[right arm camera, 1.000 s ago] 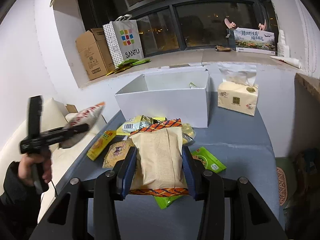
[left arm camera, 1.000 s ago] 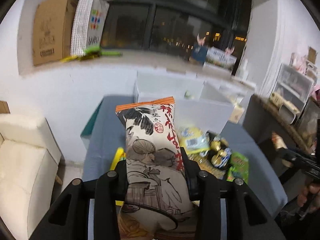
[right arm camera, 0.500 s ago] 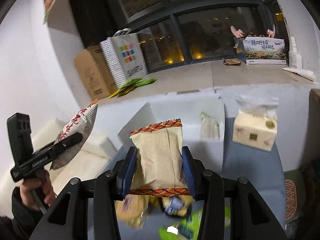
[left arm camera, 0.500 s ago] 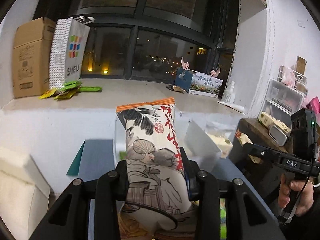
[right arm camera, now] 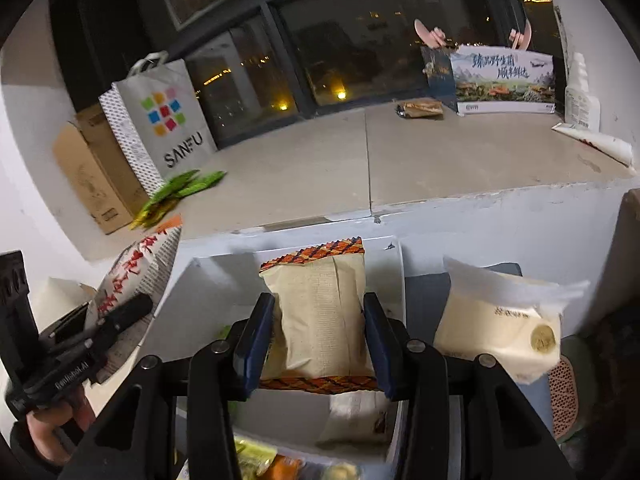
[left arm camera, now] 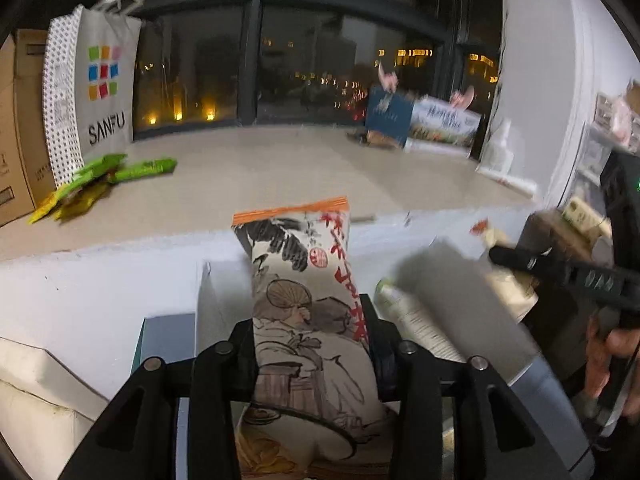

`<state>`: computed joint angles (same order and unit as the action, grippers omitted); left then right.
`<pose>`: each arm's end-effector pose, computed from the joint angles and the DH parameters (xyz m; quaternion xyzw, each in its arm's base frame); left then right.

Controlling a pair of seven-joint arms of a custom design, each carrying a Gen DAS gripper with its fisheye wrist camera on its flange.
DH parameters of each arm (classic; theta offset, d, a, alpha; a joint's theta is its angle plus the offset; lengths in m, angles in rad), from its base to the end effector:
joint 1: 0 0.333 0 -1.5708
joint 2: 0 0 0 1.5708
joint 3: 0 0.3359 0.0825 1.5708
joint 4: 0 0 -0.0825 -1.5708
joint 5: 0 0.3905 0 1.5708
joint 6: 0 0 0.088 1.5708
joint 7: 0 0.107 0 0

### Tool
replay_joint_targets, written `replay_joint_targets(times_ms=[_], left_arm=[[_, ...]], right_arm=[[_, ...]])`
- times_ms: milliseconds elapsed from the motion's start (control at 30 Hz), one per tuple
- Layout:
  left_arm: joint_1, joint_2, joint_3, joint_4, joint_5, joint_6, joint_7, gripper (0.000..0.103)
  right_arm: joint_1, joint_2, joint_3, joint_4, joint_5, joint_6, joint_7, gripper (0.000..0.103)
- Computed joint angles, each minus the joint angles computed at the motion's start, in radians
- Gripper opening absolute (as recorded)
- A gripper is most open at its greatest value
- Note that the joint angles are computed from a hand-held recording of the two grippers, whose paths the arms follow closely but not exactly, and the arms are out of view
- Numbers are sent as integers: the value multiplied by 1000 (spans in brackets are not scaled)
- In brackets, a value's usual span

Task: Organize snacks
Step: 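Release both pastries into the white box from both tools, then grasp yellow bean-snack pouch with left tool while right tool grasps green seaweed pack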

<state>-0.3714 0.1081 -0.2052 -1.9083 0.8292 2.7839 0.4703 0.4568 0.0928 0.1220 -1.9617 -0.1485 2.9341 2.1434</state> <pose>0.5189 -0.3707 0.5372 -0.5912 0.6789 -0.3602 0.2445 0.5282 0.3532 0.5507 -0.6800 0.5961 -0.1274 0.4076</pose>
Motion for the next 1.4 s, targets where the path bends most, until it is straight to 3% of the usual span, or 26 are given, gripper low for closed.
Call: replay_joint_targets(times_ms=[67, 100, 133, 167, 200, 233, 300, 500, 567, 767, 867, 967, 1067, 1133, 1267, 1400], left_arm=[[-2, 13, 0, 9, -13, -46, 4, 82], [0, 10, 3, 0, -18, -38, -6, 103], [1, -6, 10, -27, 6, -2, -48, 103], [3, -19, 12, -43, 21, 9, -74, 103], [3, -36, 12, -61, 48, 7, -110, 103], [8, -54, 8, -76, 62, 2, -126, 103], [24, -90, -5, -115, 67, 12, -147, 103], [95, -258, -72, -279, 143, 75, -289, 103], [114, -319, -96, -340, 137, 98, -305, 103], [131, -548, -188, -550, 77, 129, -349, 103], [102, -659, -230, -654, 3, 138, -365, 103], [66, -747, -278, -739, -77, 139, -400, 103], [15, -798, -310, -795, -162, 122, -407, 103], [-19, -815, -313, -820, -210, 121, -392, 103], [-39, -847, -344, -841, -279, 90, -363, 103], [-25, -860, -371, -857, -338, 81, -340, 103]], right_arm=[[-17, 33, 17, 32, 73, -8, -67, 51], [-27, 50, 27, 49, 113, -15, -105, 60], [-43, 69, 44, 68, 175, -27, -157, 72], [-36, 74, 33, 74, 174, -34, -148, 100], [-12, 75, 4, 72, 125, -31, -99, 103], [28, 66, -46, 55, 13, -4, -8, 103], [62, 48, -90, 35, -133, 17, 102, 103], [28, -52, -47, -66, -217, 90, 136, 103], [18, -80, -26, -81, -248, 69, 138, 103], [-22, -262, 53, -273, -230, 139, 56, 103], [-110, -381, 155, -390, -284, 169, 92, 103], [-145, -500, 218, -506, -267, 179, 104, 103], [-135, -610, 247, -617, -216, 200, 112, 103], [-158, -695, 307, -685, -177, 191, 151, 103], [-159, -820, 373, -776, -131, 173, 173, 103], [-90, -869, 350, -827, -97, 159, 169, 103]])
